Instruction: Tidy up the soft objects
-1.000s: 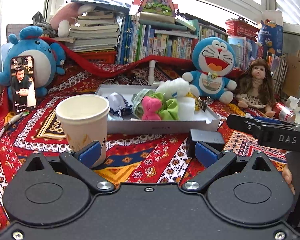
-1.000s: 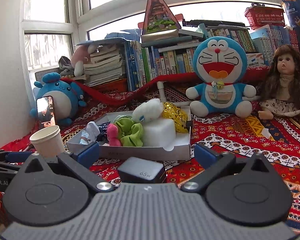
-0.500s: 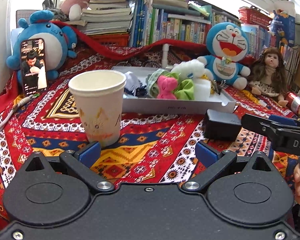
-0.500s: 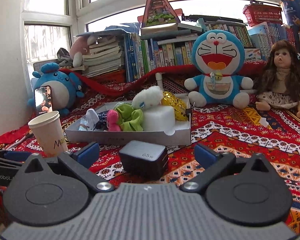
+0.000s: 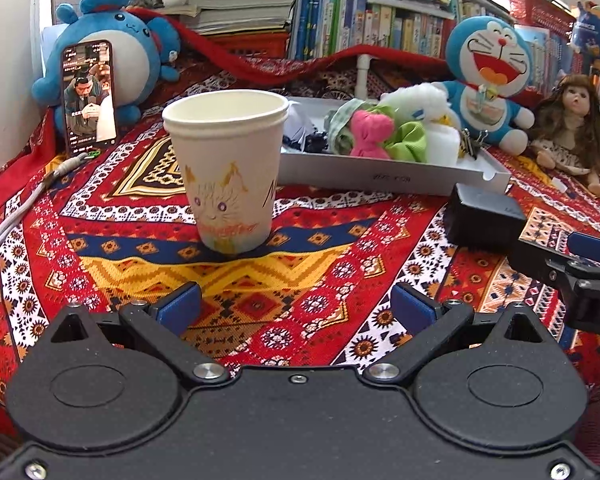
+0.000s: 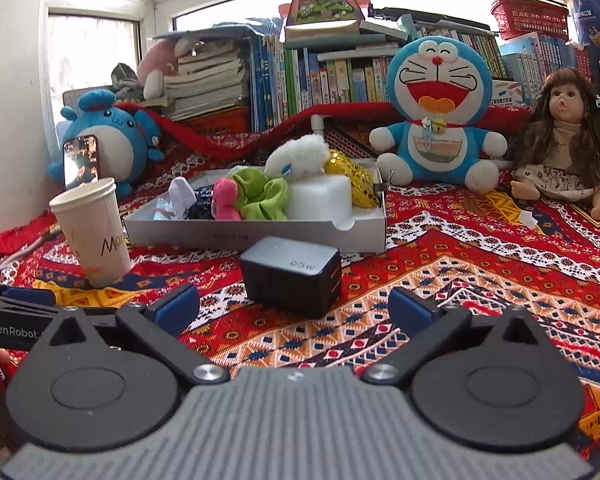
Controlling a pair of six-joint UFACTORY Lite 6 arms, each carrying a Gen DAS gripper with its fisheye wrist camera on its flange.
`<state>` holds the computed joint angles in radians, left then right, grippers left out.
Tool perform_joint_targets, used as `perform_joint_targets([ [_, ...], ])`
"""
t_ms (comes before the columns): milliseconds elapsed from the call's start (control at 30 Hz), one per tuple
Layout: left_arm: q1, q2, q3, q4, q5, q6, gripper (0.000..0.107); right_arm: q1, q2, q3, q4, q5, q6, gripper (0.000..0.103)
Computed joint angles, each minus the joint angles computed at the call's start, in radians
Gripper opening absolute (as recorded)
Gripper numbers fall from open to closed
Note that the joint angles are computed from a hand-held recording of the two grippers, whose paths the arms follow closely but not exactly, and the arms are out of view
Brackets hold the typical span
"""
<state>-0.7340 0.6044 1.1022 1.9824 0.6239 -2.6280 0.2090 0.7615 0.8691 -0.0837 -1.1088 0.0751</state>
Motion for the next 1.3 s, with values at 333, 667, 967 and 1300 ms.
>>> perform_joint_targets([
  [333, 0.013, 0.044, 0.053, -0.071, -0.004, 0.056, 0.100, 0.034, 0.022, 0.044, 0.072, 0.073, -0.008, 0.103],
  [667, 0.018, 0.094, 0.116, -0.128, 0.002, 0.132, 0.103, 0.052, 0.058, 0.115, 0.134, 0.169, -0.031, 0.103],
  [967, 0.034, 0.115, 0.141, -0.128, 0.000, 0.141, 0.103, 0.104, 0.098, 0.165, 0.263, 0.189, -0.166, 0.103],
  [1300, 0.040, 0.125, 0.147, -0.109, 0.005, 0.129, 0.103, 0.098, 0.099, 0.173, 0.250, 0.203, -0.167, 0.103],
])
